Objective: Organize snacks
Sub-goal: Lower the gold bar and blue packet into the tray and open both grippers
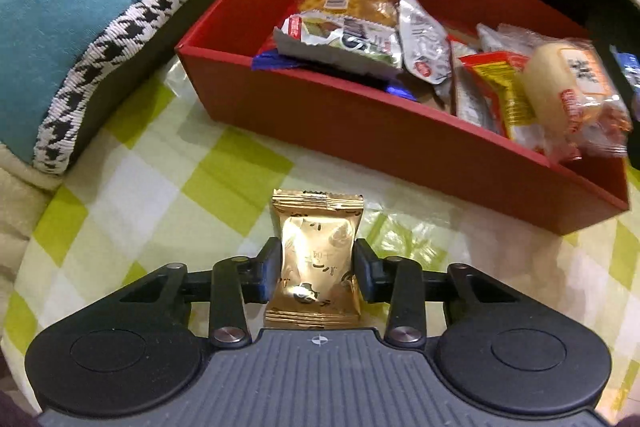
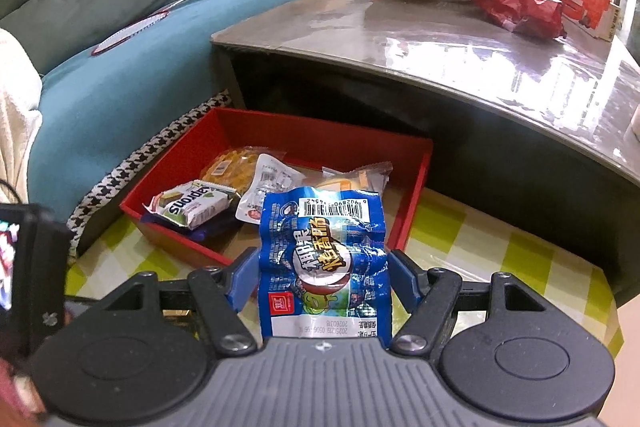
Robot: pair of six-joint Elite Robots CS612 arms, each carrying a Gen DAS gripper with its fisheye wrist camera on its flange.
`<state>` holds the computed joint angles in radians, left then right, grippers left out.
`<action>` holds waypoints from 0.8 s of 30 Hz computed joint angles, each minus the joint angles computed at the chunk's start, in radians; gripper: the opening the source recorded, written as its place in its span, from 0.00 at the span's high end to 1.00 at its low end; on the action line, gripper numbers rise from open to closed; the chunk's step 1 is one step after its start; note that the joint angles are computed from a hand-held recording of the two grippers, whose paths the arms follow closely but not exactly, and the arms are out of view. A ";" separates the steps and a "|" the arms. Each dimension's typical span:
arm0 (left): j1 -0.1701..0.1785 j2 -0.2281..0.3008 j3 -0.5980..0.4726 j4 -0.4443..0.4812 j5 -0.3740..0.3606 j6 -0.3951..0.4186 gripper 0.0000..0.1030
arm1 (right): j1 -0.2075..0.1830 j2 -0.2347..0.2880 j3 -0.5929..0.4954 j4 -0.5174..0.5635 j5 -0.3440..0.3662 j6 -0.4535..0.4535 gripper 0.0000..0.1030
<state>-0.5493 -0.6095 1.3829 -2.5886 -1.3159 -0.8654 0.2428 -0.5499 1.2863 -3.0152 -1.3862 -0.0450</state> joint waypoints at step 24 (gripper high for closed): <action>-0.014 0.020 -0.101 -0.148 0.236 0.113 0.54 | 0.012 0.071 -0.124 0.036 -0.042 0.016 0.31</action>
